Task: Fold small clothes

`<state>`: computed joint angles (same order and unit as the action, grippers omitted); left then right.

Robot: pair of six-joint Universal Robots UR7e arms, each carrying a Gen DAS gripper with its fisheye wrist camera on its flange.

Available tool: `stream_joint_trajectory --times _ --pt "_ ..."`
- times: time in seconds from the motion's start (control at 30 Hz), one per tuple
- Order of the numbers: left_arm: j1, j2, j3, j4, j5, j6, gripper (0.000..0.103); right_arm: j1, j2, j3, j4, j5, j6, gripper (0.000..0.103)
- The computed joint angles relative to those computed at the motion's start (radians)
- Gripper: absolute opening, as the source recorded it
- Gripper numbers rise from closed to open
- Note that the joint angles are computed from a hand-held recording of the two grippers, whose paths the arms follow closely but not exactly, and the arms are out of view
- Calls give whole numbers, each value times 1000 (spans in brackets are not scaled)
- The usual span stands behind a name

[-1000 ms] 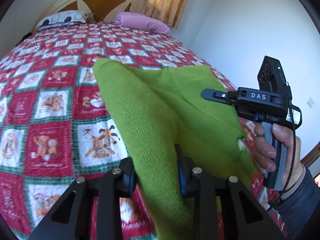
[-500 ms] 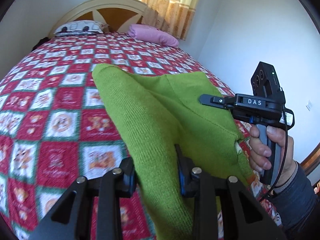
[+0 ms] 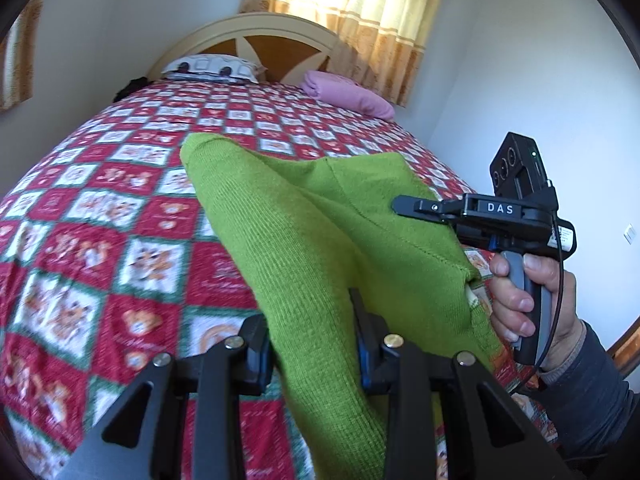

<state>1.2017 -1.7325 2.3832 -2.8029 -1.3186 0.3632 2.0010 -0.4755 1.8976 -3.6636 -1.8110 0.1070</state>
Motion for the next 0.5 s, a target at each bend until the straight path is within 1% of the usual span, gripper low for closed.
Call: stream_joint_trajectory --times 0.27,0.4,0.5 --pt "96 -60 -15 13 -18 49 32 39 99 -130 89 16 0 21" --pt "152 -57 -34 -4 -31 73 32 43 149 -196 126 22 -5 21" --pt "196 -35 -55 -21 -39 83 32 40 185 -240 148 21 -9 21"
